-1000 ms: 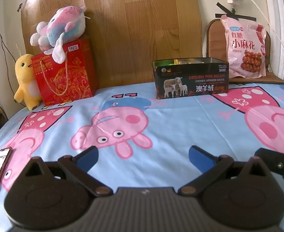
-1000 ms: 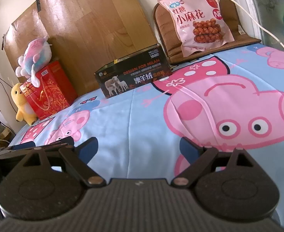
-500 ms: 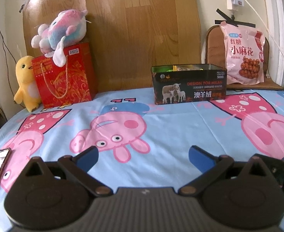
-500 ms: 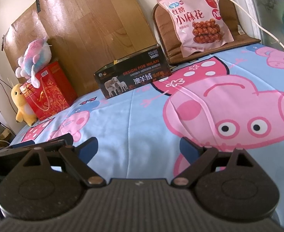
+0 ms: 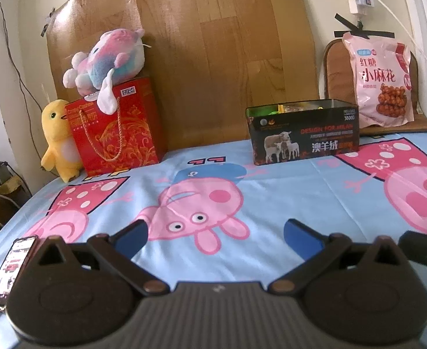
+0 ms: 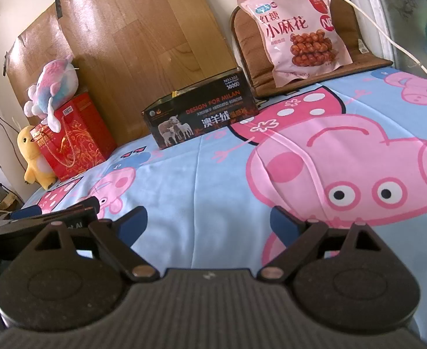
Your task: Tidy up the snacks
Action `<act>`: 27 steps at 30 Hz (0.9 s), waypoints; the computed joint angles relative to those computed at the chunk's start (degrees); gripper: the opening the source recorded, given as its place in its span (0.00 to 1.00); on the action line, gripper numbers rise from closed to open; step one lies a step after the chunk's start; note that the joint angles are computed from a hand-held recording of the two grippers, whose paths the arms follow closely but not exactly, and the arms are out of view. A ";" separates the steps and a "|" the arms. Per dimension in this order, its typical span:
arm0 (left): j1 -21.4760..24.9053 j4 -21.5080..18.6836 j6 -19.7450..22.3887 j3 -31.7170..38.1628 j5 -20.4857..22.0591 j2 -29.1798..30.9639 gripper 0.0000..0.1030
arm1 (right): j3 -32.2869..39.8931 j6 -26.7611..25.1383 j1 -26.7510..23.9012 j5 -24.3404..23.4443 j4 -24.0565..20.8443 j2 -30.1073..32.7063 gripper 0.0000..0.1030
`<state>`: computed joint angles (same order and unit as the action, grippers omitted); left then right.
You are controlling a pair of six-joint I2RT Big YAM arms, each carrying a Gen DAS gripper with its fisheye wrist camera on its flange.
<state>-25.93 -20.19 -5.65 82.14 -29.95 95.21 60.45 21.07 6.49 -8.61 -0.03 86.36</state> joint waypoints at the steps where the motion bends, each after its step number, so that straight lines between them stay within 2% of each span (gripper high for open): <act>1: -0.03 0.08 0.10 -0.13 0.03 -0.09 1.00 | 0.06 0.01 -0.01 -0.02 -0.08 0.02 0.91; 7: -0.23 0.75 1.34 -0.62 0.40 -0.36 1.00 | 0.06 -0.05 0.04 0.11 -0.06 0.02 0.91; 13: -0.14 -0.15 0.78 -0.45 1.77 -0.36 1.00 | 0.01 0.12 0.04 0.14 -0.13 -0.05 0.91; 27: -0.62 0.12 1.27 -0.49 -0.28 -0.12 1.00 | 0.17 0.03 -0.22 -0.29 -0.43 0.11 0.91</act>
